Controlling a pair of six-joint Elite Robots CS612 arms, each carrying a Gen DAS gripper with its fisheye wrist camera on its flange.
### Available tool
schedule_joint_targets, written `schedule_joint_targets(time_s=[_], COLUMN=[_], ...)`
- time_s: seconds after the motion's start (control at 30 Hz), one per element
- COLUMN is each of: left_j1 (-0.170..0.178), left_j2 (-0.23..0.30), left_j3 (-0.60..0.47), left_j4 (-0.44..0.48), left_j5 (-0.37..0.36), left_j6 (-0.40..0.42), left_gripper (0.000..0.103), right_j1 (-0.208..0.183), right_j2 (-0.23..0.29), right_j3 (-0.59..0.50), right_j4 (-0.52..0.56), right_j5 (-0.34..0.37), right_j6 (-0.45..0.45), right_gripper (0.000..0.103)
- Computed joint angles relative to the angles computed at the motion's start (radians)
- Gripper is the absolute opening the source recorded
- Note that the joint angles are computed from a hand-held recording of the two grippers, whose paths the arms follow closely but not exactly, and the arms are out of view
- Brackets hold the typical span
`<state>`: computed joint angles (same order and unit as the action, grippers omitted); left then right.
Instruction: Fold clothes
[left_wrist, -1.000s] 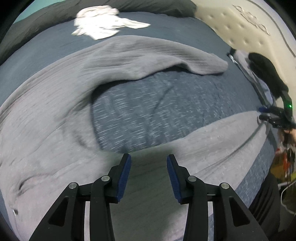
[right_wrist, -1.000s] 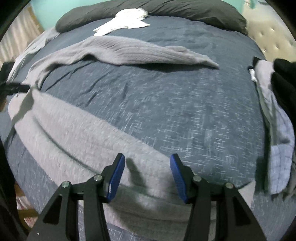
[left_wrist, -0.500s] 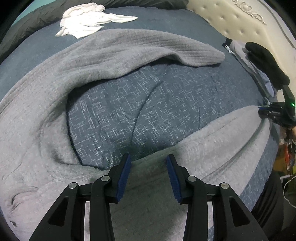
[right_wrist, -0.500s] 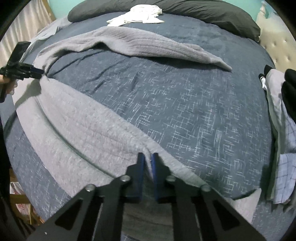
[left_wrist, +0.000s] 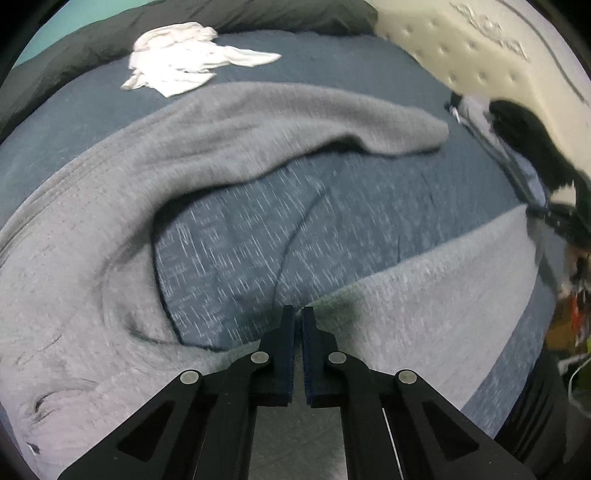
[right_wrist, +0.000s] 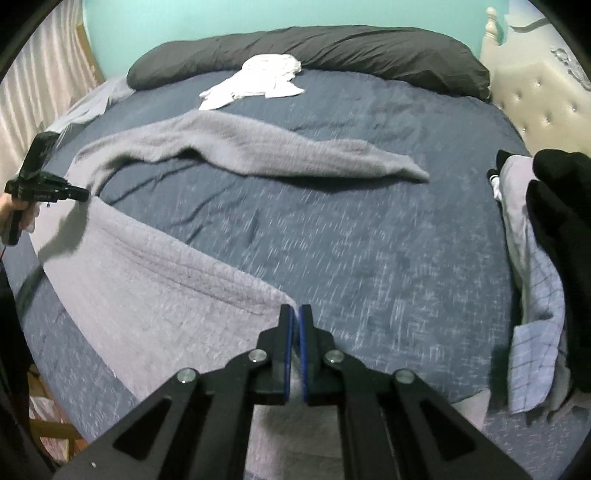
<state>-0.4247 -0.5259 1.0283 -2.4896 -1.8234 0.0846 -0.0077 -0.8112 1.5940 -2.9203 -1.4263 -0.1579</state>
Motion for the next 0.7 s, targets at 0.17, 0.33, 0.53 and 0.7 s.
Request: schedule_joint_targets(time_s=[0.17,0.33,0.53,0.7], left_j1=[-0.003,-0.008,-0.005,0.007], left_j2=[0.037,0.081,0.113,0.098], left_j3=[-0.068,-0.132,-0.17,-0.147], left_j4=[0.046,0.111,0.142,0.083], left_j5=[0.029,0.061,0.054,0.015], left_j6=[-0.027,-0.047,-0.09,-0.142], left_gripper=[0.003,0.003,0.005,0.006], right_j1=[0.006,0.01,-0.008,-0.041], right_j2=[0.029,0.072,0.083,0.027], right_j3=[-0.043,-0.096,-0.091,-0.009], right_j4=[0.026,0.093,0.039,-0.098], right_j5=[-0.035,-0.062,-0.017,-0.023], right_j6=[0.036,0.081,0.196,0.271], right_gripper=[0.003,0.003,0.007,0.008])
